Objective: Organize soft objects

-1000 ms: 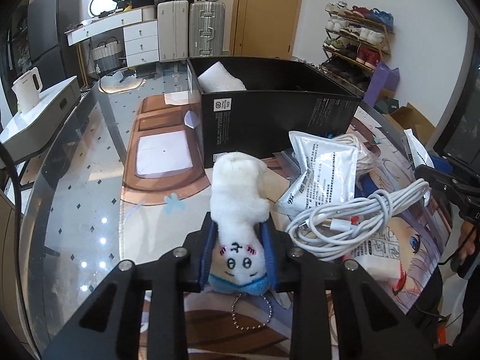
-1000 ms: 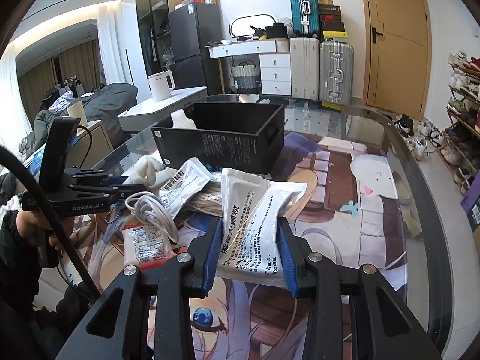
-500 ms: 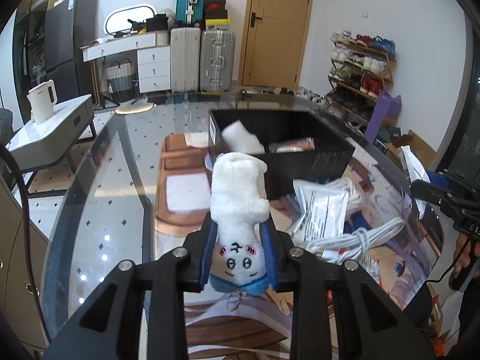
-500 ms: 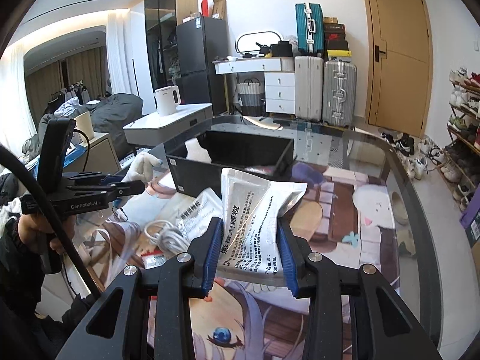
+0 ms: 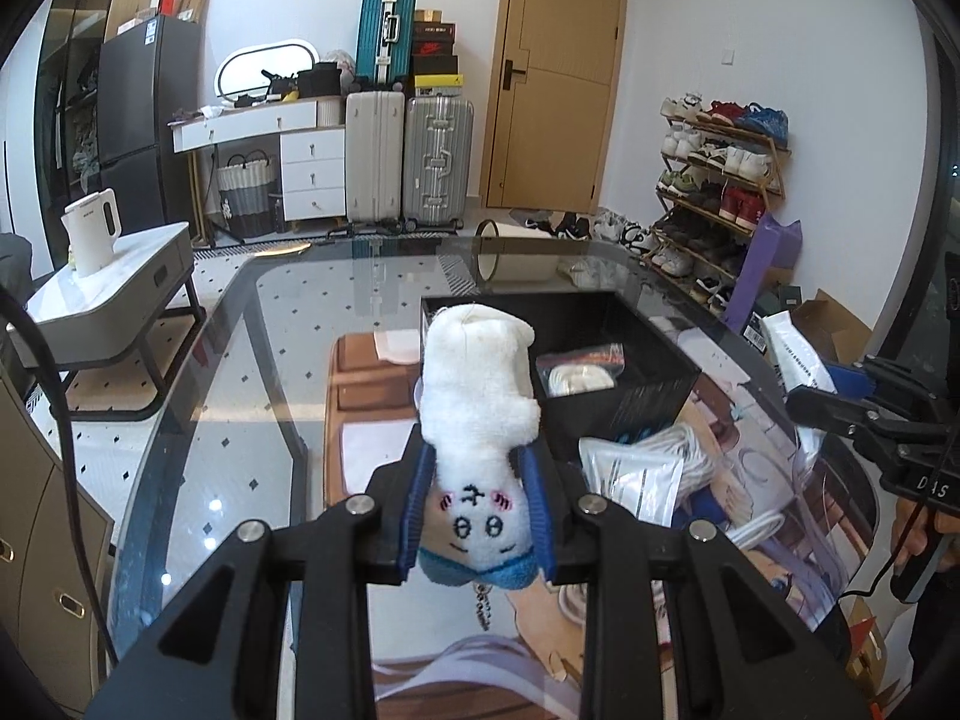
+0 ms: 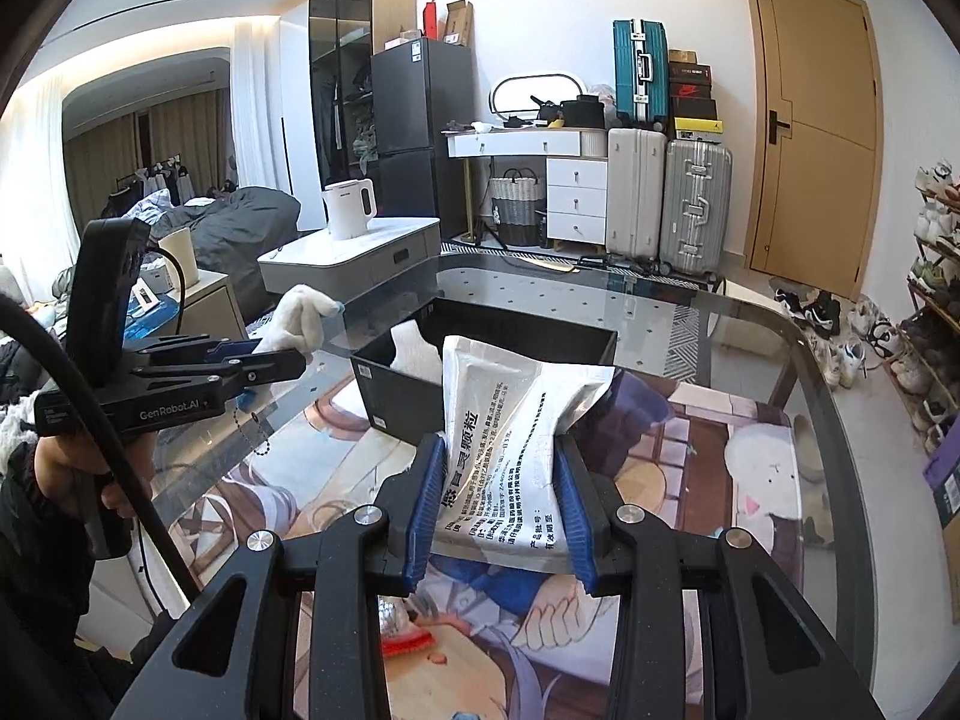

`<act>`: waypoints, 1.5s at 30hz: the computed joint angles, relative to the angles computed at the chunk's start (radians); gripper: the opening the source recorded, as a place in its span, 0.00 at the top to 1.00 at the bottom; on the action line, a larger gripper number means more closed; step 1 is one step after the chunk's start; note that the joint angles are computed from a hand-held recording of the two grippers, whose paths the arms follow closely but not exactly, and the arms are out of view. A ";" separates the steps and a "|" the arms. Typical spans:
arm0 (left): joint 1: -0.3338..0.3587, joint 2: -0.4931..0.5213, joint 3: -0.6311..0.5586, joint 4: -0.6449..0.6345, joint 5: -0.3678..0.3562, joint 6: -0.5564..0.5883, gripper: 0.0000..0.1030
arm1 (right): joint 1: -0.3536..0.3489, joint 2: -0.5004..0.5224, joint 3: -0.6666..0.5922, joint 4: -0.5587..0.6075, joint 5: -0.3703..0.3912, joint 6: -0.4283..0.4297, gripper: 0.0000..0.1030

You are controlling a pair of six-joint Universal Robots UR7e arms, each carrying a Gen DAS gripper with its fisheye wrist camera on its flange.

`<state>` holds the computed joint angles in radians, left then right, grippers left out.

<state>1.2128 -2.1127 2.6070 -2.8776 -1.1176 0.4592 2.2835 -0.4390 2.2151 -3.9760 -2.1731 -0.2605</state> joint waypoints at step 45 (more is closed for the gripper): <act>0.076 0.394 -0.155 -0.226 -0.069 0.063 0.73 | -0.125 -0.018 -0.192 0.232 0.107 -0.060 0.65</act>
<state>1.2892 -1.7191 2.4515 -3.1039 -1.1866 0.5225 2.1586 -0.4570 2.0228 -3.7442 -2.0663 -0.3208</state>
